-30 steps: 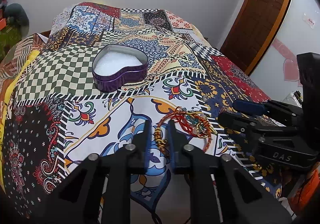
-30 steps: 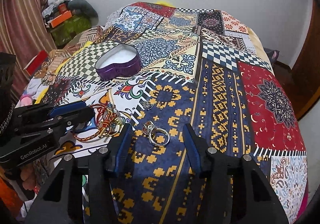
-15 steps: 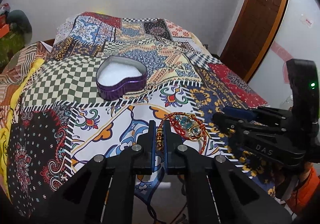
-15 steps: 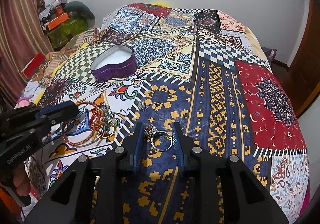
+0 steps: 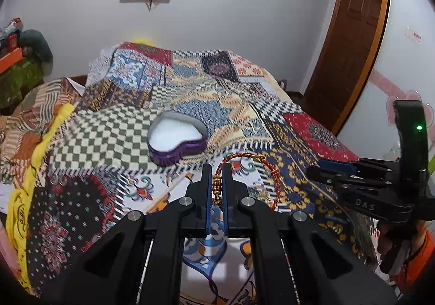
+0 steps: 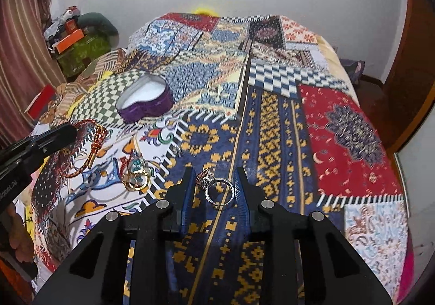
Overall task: Organize jewelry
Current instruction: 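Grasp the red beaded bracelet with the left gripper while the right gripper grasps a silver ring, then carry the bracelet and ring over the purple heart-shaped tin with both grippers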
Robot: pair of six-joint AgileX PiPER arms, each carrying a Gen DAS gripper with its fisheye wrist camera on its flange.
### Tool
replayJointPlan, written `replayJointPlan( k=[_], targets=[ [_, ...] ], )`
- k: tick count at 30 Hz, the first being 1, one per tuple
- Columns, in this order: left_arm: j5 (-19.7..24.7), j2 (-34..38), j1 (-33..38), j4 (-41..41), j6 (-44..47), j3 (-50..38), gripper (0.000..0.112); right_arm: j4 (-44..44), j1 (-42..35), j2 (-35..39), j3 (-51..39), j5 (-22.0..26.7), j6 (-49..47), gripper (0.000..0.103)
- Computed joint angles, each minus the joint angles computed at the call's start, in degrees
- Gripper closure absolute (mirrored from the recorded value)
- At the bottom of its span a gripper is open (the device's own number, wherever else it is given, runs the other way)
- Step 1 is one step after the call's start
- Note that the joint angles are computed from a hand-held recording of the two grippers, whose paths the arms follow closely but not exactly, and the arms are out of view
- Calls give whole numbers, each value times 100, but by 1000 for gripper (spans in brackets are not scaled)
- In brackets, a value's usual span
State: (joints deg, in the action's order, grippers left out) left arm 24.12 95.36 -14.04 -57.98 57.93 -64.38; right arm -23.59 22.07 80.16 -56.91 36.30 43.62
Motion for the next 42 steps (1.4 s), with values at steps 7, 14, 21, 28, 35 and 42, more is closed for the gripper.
replayJointPlan(
  k=[7,14,21,28,35,42],
  targets=[
    [-126,-15,107,147,-164,-290,108,-291,159,-69,-499,263,85,77],
    [-113,326,201,753,-700,-864,108,-121,202,221,-1266,324,-308,77],
    [-27,941,261,1497,-1453,-1591,108,64,291,792,-2072,389,-750,77],
    [-62,1527,226,2302,-2119,-2285,108,602,148,1535,-2798,396,-1406,77],
    [343,2272,291,2676,-2550,-3266,108,1360,-158,2323,-3558,576,-2202,77],
    [965,3078,294,3260,-3073,-4330,108,1983,-363,3078,-4477,1109,-2859,77]
  ],
)
